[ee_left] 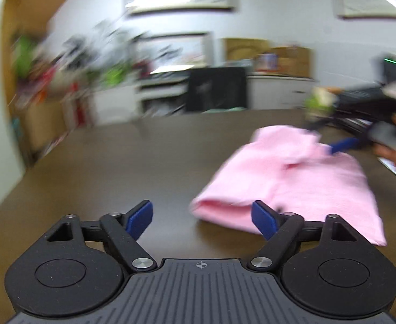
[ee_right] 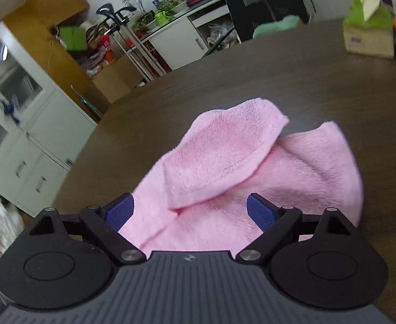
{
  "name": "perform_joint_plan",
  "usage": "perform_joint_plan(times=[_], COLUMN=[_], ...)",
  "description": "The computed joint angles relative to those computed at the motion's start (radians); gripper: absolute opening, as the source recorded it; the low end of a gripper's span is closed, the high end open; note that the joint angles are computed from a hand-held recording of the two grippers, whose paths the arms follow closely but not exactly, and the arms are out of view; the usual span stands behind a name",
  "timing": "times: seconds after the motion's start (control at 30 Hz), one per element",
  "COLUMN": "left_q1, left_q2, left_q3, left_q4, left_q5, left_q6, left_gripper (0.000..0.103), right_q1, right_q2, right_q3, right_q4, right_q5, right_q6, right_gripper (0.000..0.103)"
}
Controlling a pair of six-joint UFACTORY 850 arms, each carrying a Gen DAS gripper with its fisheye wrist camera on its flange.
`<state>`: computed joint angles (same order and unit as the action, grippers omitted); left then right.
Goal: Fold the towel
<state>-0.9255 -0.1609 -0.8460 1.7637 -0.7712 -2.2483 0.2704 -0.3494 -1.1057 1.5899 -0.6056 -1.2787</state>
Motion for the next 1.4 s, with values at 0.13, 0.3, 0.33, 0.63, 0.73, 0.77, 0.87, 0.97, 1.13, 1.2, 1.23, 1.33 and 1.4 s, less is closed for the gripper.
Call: perform_joint_plan(times=[0.13,0.3,0.33,0.63,0.73,0.77,0.87,0.97,1.13,1.2,1.23,1.33,1.4], left_q1=[0.054,0.107,0.12,0.138,0.134,0.125,0.1,0.081,0.084,0.092,0.094,0.103,0.105], left_q2=[-0.067,-0.166,-0.18,-0.236,-0.232,-0.229,-0.216,-0.206,-0.185,-0.172,-0.168,-0.165,-0.17], left_q3=[-0.059,-0.167,-0.185,-0.22,-0.208,-0.203,-0.187,-0.177,-0.159,-0.152,-0.147,-0.143,-0.151], left_q4=[0.232,0.223,0.212,0.18,0.201,0.18,0.125,0.096,0.093,0.073,0.066,0.072,0.066], left_q5=[0.174,0.313,0.345,0.384,0.385,0.369,0.335,0.305,0.313,0.318,0.314,0.315,0.318], left_q6=[-0.069,-0.006,0.01,0.058,0.007,0.011,0.022,0.023,0.032,0.047,0.056,0.066,0.075], left_gripper=[0.085,0.084,0.084,0.088,0.091,0.092,0.092,0.092,0.093,0.093,0.093,0.096,0.096], right_q1=[0.009,0.014,0.014,0.004,0.03,0.04,0.075,0.107,0.168,0.17,0.161,0.13,0.1], right_q2=[-0.067,-0.118,-0.121,-0.202,-0.243,-0.259,-0.311,-0.376,-0.362,-0.332,-0.296,-0.223,-0.184], right_q3=[-0.056,-0.09,-0.095,-0.204,-0.288,-0.32,-0.434,-0.573,-0.691,-0.68,-0.634,-0.501,-0.397], right_q4=[0.006,-0.018,-0.021,-0.042,-0.141,-0.165,-0.202,-0.225,-0.314,-0.387,-0.417,-0.428,-0.39], right_q5=[-0.004,-0.025,-0.024,-0.098,-0.109,-0.123,-0.188,-0.288,-0.309,-0.306,-0.29,-0.236,-0.197], right_q6=[0.093,0.159,0.159,0.236,0.284,0.302,0.352,0.384,0.378,0.403,0.412,0.435,0.421], right_gripper=[0.093,0.096,0.096,0.094,0.08,0.078,0.079,0.085,0.097,0.097,0.098,0.098,0.098])
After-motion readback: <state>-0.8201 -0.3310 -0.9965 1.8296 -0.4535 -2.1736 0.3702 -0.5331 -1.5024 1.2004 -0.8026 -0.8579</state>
